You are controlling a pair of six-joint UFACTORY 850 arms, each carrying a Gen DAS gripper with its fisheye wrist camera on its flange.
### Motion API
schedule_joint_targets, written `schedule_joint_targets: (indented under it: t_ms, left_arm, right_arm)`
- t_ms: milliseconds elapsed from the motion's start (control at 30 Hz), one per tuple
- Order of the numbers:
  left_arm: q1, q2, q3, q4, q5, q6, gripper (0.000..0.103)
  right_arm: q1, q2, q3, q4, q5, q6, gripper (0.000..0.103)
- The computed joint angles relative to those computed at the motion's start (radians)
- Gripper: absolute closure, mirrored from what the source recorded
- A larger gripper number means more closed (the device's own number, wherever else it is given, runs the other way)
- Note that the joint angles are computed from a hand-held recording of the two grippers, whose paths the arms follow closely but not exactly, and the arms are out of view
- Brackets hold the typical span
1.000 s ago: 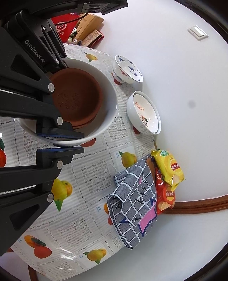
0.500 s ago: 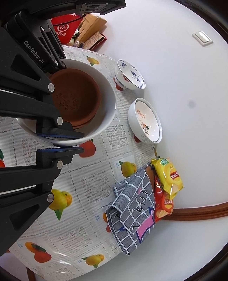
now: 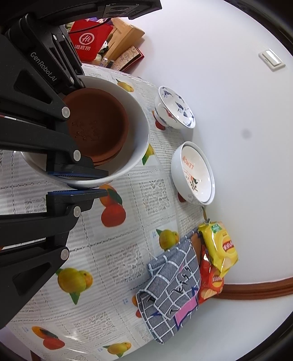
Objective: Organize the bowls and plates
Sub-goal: 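Carry the white bowl with both grippers over the light-green plate stack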
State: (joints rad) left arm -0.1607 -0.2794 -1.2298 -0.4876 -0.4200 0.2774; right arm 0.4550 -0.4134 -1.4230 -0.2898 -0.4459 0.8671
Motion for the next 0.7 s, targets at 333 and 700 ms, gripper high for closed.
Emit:
schedule_joint_targets:
  t_ms: [333, 700]
  left_arm:
    - [0.029, -0.018, -0.007, -0.016, -0.003, 0.019, 0.092]
    - [0.071, -0.043, -0.016, -0.033, -0.008, 0.039, 0.092]
  right_arm:
    - [0.015, -0.051, -0.055, 0.023, -0.012, -0.033, 0.094]
    - [0.033, -0.117, -0.132, 0.063, -0.028, -0.089, 0.094]
